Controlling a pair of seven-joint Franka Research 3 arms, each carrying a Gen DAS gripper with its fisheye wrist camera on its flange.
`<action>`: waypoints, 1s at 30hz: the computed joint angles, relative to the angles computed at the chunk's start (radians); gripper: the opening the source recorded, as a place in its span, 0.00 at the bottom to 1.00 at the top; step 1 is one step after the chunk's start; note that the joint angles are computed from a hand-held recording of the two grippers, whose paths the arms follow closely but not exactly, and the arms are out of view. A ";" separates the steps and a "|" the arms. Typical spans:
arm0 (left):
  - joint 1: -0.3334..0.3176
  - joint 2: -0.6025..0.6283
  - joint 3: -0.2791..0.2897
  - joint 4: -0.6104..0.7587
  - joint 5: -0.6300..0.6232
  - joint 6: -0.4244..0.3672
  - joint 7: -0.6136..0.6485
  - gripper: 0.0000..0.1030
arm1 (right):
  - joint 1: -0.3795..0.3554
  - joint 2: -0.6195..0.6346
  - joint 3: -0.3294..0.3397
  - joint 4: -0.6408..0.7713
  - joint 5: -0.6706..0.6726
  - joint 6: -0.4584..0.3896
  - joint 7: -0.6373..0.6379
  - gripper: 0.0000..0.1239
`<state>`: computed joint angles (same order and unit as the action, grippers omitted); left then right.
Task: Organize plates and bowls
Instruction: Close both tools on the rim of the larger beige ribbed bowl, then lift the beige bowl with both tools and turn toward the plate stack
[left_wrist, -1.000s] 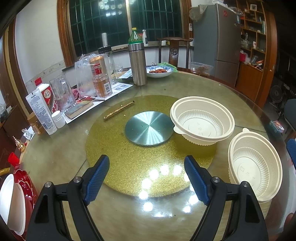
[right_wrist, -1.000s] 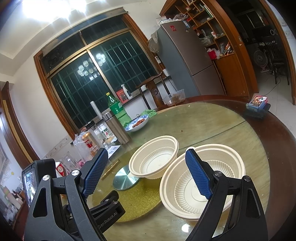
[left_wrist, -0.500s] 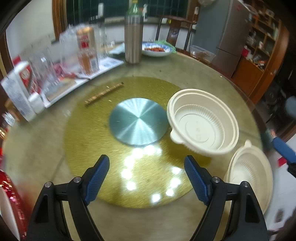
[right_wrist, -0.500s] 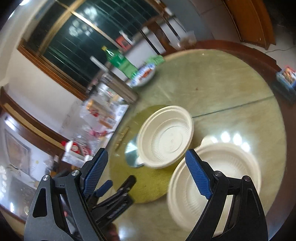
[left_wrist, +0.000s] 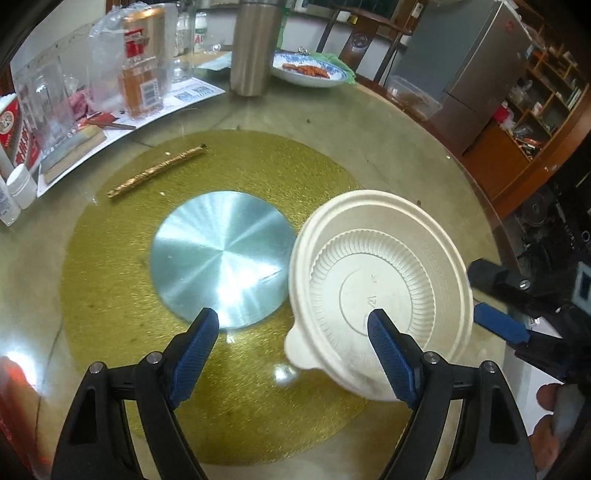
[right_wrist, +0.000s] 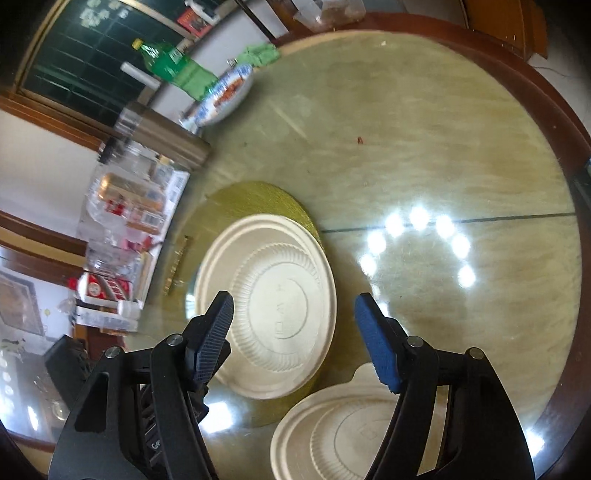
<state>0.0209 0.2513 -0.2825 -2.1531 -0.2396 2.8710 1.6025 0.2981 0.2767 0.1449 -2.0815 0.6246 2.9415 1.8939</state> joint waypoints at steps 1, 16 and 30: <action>-0.008 0.008 0.007 0.006 0.011 -0.002 -0.013 0.81 | 0.018 0.009 -0.024 0.010 -0.039 -0.016 0.034 0.57; 0.012 -0.049 0.008 -0.058 0.105 0.067 -0.022 0.24 | 0.070 0.017 -0.062 0.033 -0.229 -0.056 0.173 0.07; -0.041 -0.279 0.095 -0.315 -0.208 0.175 0.260 0.24 | 0.211 -0.113 -0.067 -0.144 -0.391 0.133 0.367 0.07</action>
